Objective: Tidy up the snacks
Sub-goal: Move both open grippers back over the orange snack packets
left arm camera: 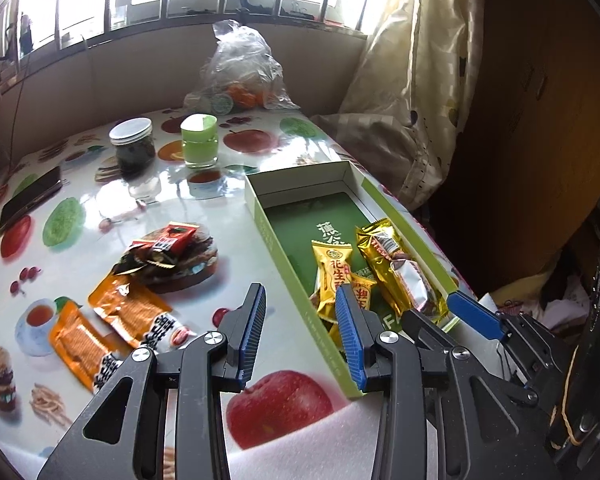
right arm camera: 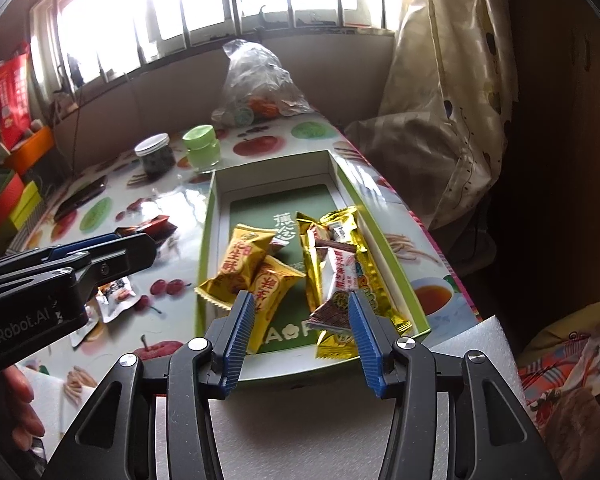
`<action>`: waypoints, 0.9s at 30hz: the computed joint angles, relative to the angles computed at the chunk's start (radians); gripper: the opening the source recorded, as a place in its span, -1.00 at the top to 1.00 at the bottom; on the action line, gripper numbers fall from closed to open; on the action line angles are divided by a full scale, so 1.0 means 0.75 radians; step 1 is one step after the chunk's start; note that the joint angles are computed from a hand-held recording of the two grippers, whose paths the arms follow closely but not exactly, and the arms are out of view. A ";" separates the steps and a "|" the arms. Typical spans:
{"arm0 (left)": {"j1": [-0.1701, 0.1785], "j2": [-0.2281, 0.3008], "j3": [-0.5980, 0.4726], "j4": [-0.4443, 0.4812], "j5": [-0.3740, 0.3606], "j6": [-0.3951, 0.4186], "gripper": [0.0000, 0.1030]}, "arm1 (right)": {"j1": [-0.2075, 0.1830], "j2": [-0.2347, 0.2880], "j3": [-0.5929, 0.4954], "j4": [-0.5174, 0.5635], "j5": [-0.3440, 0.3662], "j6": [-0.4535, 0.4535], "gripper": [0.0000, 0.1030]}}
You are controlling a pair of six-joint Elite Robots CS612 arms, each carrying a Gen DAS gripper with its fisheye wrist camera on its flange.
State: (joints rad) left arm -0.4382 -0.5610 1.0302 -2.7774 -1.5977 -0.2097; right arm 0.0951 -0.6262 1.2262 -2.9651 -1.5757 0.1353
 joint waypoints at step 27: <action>0.063 -0.119 0.263 -0.142 0.145 -0.183 0.26 | 0.071 0.016 -0.044 -0.047 0.134 -0.146 0.06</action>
State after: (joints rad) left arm -0.3909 -0.6502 1.2276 -2.8841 -1.4888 -0.3472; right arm 0.1482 -0.6141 1.1932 -3.0007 -1.4749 0.0261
